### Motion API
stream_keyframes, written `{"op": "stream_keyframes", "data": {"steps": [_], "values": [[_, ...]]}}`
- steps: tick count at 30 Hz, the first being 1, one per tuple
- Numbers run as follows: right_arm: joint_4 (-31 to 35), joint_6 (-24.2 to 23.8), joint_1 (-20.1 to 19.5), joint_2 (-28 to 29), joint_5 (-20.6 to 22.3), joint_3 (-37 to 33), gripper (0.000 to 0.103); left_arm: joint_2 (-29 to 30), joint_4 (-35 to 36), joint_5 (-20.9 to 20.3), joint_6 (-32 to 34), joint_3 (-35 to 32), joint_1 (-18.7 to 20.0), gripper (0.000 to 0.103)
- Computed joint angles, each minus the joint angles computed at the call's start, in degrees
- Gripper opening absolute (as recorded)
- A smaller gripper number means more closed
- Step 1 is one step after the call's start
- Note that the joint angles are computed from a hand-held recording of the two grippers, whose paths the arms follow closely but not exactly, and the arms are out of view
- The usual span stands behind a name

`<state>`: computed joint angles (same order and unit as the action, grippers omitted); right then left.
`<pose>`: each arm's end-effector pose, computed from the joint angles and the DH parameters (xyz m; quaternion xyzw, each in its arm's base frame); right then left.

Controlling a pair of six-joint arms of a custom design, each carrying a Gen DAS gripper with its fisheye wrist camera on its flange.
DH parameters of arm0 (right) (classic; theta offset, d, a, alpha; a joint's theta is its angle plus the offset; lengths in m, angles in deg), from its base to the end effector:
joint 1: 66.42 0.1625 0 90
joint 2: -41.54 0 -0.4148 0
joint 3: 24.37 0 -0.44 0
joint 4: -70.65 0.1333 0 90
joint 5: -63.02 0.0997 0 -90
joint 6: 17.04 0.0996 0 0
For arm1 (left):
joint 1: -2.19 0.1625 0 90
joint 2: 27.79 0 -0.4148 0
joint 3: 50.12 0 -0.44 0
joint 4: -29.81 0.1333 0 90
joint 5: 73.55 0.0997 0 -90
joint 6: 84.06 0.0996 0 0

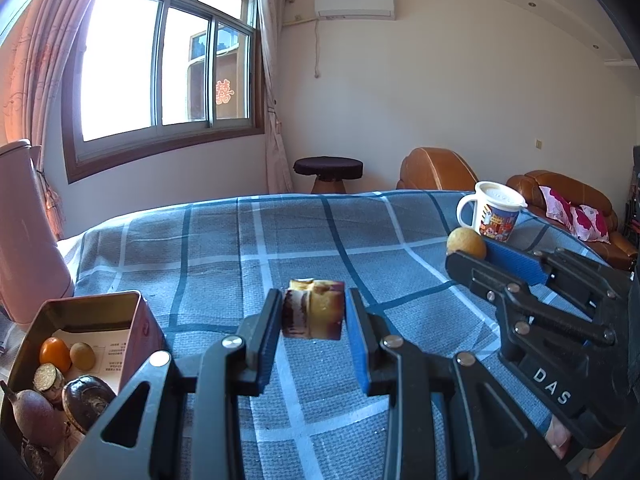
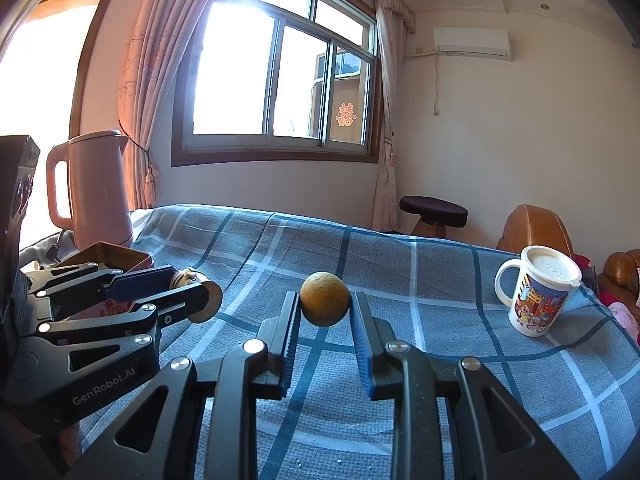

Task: Organize fruits
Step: 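Carry the cut piece and tan fruit in both tools over the tin tray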

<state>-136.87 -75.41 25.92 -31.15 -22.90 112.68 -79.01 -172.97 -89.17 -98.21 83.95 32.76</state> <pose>0.1588 -0.4470 0.1821 0.4654 -0.7632 0.4097 0.1819 -0.2402 -0.4081 0.0758 0.1522 0.7704 -0.5145 0.3445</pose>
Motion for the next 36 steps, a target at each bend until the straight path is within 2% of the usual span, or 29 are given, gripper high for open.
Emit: {"op": "stream_keyframes", "data": {"steps": [10, 16, 31, 36], "values": [[-1.2, -1.1, -0.2, -0.9, 1.5, 1.6, 0.027, -0.1, 1.2, 1.3, -1.4, 0.9, -1.3, 0.033], [-1.6, -1.7, -0.4, -1.2, 2.1, 2.2, 0.027, -2.7, 7.1, 0.9, -7.4, 2.9, -2.0, 0.033], [-1.9, -3.5, 0.7, -1.9, 2.8, 5.1, 0.027, -6.7, 12.6, 2.6, -14.7, 8.2, -5.6, 0.033], [-1.6, -3.6, 1.4, -1.8, 2.7, 5.7, 0.027, -10.1, 18.4, 3.0, -20.6, 10.2, -6.3, 0.033]]}}
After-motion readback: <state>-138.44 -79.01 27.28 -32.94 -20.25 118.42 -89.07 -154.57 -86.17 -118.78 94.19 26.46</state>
